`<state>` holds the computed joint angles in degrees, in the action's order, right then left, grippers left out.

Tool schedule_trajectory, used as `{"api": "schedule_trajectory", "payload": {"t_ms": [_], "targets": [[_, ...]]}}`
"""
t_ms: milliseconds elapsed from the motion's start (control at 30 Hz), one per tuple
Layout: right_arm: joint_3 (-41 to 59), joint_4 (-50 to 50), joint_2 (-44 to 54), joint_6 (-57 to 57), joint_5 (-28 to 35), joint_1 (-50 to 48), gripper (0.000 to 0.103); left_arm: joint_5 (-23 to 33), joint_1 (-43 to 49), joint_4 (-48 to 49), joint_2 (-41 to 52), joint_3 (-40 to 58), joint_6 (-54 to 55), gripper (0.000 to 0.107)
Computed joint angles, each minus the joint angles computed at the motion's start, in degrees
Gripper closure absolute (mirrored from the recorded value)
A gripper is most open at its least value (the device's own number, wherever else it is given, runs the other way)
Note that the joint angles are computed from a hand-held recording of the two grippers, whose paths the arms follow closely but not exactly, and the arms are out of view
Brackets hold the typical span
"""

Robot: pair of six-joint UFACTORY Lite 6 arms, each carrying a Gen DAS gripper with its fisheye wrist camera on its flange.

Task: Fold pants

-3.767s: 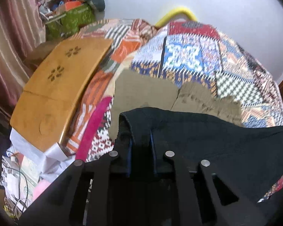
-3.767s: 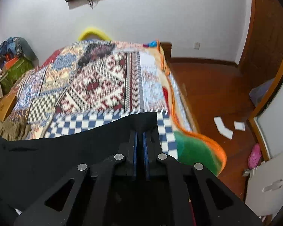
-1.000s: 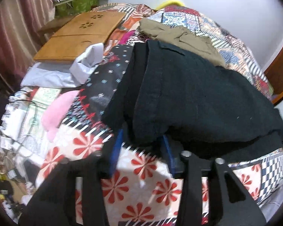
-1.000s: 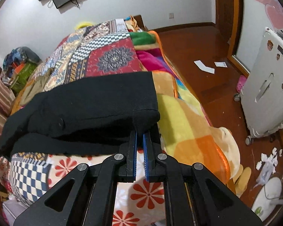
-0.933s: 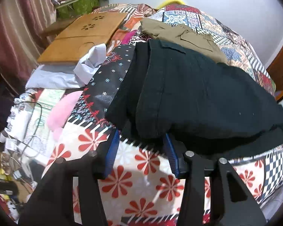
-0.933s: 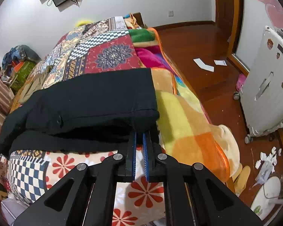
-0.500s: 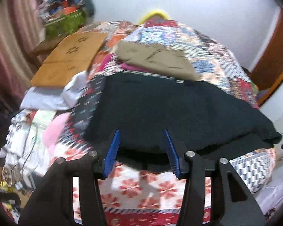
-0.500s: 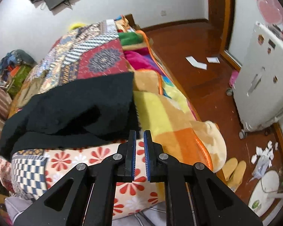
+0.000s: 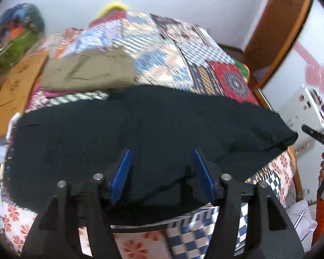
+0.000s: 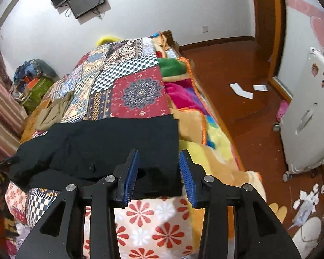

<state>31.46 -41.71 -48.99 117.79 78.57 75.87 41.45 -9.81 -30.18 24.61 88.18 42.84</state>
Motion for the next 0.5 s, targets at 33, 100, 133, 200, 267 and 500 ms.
{"api": "schedule_trajectory", "payload": {"t_ms": [33, 100, 133, 200, 267, 500], "targets": [[-0.2, 0.2, 0.4, -0.2, -1.2, -0.2, 0.066, -1.0, -1.2, 1.1, -0.2, -1.2, -0.8, 0.040], [-1.1, 0.8, 1.4, -0.5, -4.2, -1.1, 0.061, -3.9, -4.0, 4.6, -0.5, -3.7, -3.5, 0.037], [-1.7, 1.1, 1.9, -0.3, -5.6, -1.3, 0.059, -5.3, -5.2, 6.0, -0.7, -5.0, -4.4, 0.037], [-2.7, 1.7, 2.3, 0.3, -7.0, -1.5, 0.052, -6.4, -6.4, 7.2, -0.9, -6.5, -4.8, 0.035], [-4.0, 2.4, 1.9, 0.3, -8.4, -2.2, 0.049, -8.2, -7.6, 8.7, -1.1, -8.2, -5.0, 0.033], [-7.3, 5.2, 0.6, -2.8, -12.8, -6.4, 0.044, -16.6, -10.4, 13.3, 0.0, -10.6, -9.9, 0.023]]}}
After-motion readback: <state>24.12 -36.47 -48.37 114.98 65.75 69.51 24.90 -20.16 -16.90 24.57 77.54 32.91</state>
